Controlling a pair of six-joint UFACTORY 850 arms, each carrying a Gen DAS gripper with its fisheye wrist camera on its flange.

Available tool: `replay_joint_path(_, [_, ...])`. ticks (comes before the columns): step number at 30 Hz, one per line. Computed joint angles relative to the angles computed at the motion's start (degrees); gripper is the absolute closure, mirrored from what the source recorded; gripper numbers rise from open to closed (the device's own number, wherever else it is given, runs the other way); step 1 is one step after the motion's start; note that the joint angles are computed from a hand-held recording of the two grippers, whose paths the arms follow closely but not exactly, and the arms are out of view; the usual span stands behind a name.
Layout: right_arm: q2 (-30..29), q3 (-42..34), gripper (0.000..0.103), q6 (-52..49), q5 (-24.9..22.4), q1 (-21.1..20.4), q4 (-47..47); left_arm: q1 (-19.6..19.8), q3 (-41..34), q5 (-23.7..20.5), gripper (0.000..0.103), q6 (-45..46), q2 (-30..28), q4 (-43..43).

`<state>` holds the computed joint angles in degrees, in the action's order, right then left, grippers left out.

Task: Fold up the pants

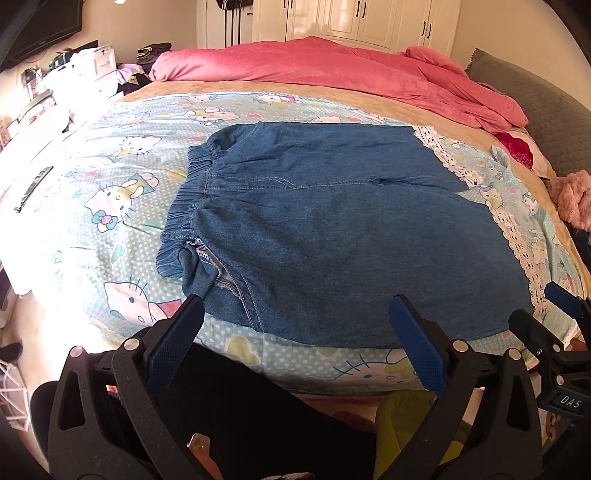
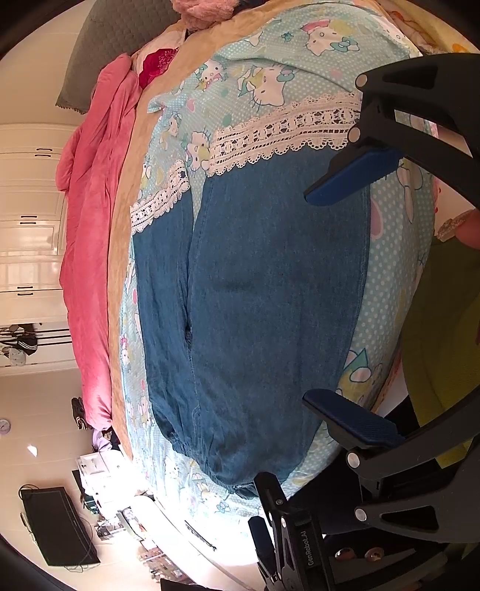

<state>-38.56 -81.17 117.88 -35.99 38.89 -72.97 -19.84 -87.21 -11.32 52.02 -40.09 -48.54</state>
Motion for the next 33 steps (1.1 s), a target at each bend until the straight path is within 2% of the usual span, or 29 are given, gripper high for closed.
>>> replay_joint_path(12, [-0.23, -0.34, 0.004, -0.44, -0.09, 0.09, 0.35, 0.16, 0.50, 0.22, 0.009, 2.73, 0.44, -2.78])
replay_joint_path(23, [-0.35, -0.37, 0.004, -0.17, 0.22, -0.04, -0.14, 0.19, 0.18, 0.26, 0.009, 0.24, 0.36, -0.55])
replay_joint_path(33, [-1.11, -1.95, 0.004, -0.57, 2.21, -1.45, -0.62, 0.90, -2.99, -1.21, 0.009, -4.64, -1.70, 3.92])
